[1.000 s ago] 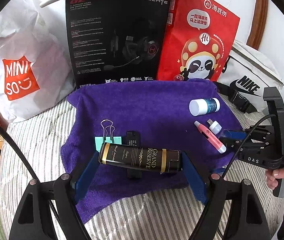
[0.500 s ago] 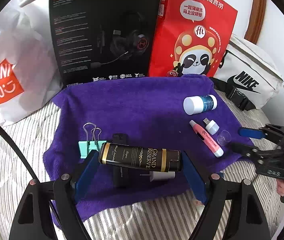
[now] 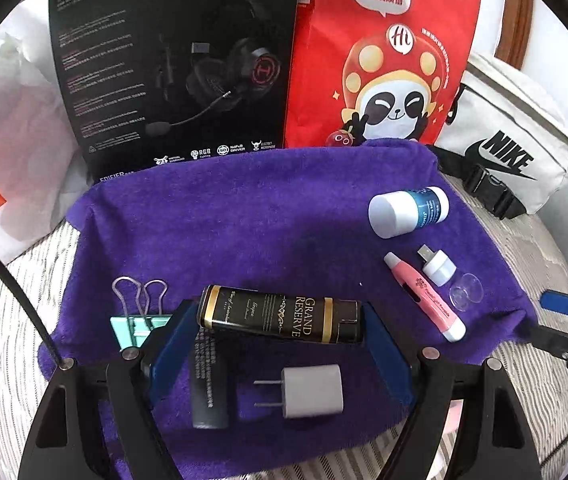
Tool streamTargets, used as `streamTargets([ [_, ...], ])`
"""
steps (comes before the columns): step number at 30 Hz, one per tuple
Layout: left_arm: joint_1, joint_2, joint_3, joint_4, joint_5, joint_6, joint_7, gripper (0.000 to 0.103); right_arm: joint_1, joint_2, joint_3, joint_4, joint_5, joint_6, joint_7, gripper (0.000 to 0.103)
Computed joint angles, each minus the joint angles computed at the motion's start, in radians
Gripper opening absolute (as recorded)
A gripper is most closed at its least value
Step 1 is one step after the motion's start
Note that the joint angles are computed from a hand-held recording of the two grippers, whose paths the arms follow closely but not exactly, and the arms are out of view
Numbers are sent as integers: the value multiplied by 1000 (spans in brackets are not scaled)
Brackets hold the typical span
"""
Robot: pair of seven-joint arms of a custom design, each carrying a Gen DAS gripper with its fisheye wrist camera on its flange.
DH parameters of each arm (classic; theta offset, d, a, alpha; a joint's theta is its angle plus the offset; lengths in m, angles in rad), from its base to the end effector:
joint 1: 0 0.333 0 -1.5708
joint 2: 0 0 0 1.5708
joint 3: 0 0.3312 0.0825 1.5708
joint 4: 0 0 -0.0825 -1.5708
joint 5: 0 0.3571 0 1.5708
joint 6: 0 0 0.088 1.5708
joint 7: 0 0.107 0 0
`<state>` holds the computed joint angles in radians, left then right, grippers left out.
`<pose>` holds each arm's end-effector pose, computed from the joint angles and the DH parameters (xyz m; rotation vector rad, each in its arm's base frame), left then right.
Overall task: Organize rigid objects
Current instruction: 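Open left tool to drop the tube on the towel while right tool releases the cup, then grasp the white tape roll with left tool while right tool reaches for the pink jar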
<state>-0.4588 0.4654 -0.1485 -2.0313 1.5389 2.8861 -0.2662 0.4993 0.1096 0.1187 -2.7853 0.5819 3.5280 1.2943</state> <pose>0.4466 -0.3759 0.2634 -1.6996 2.0488 -0.7408 0.3648 0.1776 0.2874 -2.0946 1.5758 -0.5013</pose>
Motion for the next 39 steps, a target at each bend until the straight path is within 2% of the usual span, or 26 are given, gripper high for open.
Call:
streamTargets([
  [5, -9, 29, -1, 19, -59, -16, 44, 81, -59, -38, 19, -65, -130, 15, 142, 50],
  [11, -42, 44, 16, 32, -138, -55, 128, 82, -77, -64, 18, -86, -208, 12, 203, 50],
  [14, -51, 52, 18, 43, -190, -68, 186, 82, -107, -75, 15, -101, -327, 27, 298, 50],
  [19, -63, 75, 16, 70, -301, -79, 318, 82, -114, -74, 16, -115, -405, 51, 364, 50],
  [24, -101, 88, 50, 79, -334, -73, 339, 82, -125, -66, 15, -128, -470, 63, 427, 50],
  [30, -99, 89, 61, 73, -364, -40, 360, 85, -132, -64, 12, -136, -489, 67, 450, 50],
  [33, -97, 89, 59, 69, -408, -39, 396, 88, -133, -74, 10, -139, -493, 64, 453, 50],
  [39, -112, 85, 65, 67, -461, -54, 423, 88, -119, -101, 13, -154, -457, 54, 430, 50],
])
